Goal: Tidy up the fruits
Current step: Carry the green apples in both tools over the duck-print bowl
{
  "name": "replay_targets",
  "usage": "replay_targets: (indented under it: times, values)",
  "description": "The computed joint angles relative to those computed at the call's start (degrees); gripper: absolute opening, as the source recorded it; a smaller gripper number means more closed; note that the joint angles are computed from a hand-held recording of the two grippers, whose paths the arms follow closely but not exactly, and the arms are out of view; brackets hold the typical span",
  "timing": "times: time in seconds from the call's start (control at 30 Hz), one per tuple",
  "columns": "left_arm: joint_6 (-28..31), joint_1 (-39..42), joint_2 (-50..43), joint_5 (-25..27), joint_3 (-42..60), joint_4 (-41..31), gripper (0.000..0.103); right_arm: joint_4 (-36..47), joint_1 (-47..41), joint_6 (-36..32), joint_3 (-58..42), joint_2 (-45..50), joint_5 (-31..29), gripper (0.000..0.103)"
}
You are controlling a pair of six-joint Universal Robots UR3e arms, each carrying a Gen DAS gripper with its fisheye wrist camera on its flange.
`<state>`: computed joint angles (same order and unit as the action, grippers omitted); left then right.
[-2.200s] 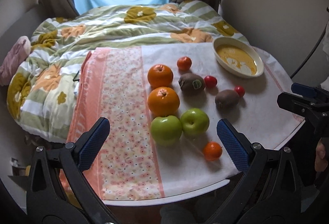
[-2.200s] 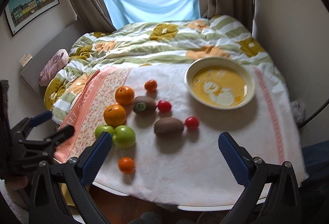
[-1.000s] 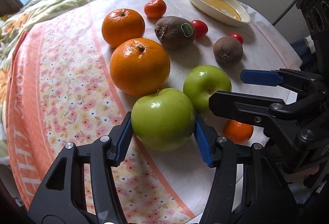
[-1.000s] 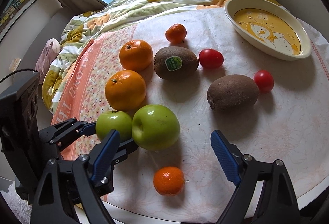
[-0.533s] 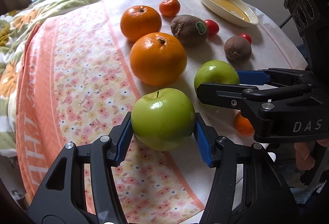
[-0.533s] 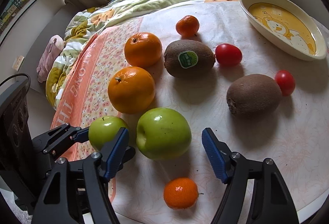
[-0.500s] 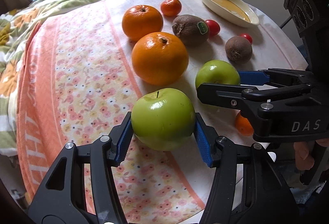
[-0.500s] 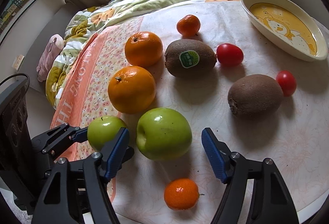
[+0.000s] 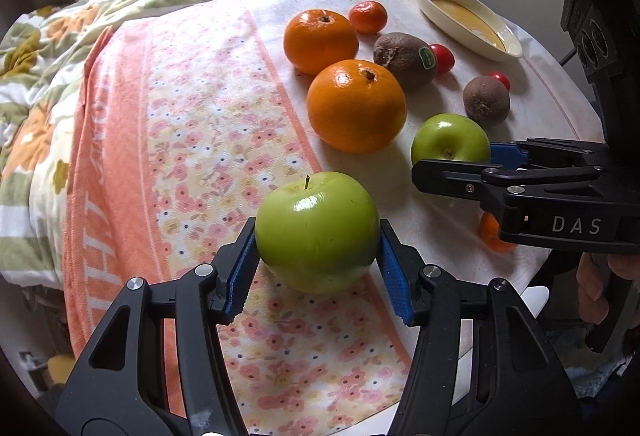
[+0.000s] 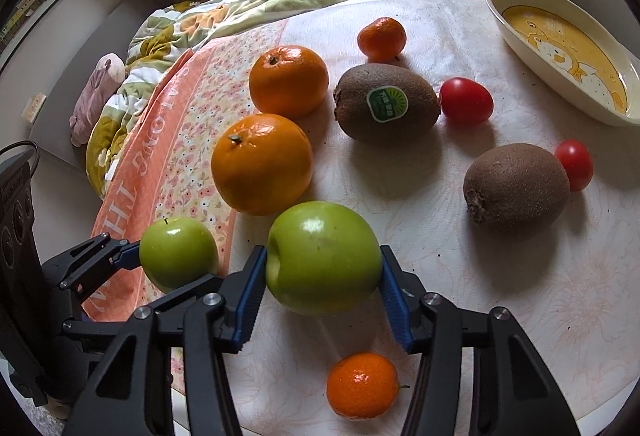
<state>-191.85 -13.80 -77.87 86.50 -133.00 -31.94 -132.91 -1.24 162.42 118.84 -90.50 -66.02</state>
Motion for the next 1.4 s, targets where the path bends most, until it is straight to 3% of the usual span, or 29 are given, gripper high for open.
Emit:
replay_targets:
  times: [0.4,0.77,1.03,1.4]
  values:
    - [-1.26,0.3,6.38,1.31,3.32,-6.68,0.059,4.69,-0.34,-0.33,-2.17,-5.81,1.97,0.05]
    - [-4.31,-3.37,3.88,6.78,18.37,-15.08,0.06,15.33,-7.84,-4.74,-9.79,-11.61,6.37,0.05]
    - [-9.74,-10.05,-10.97,13.4,38.29,-16.87,0.06,24.92,-17.75,-14.4,-22.2,-7.36,11.18,0.05]
    - [-15.25,-14.94,-43.37,14.84,79.62,-24.8,0.06,36.5,-25.58,-25.27,-49.29,13.62,13.62,0.05]
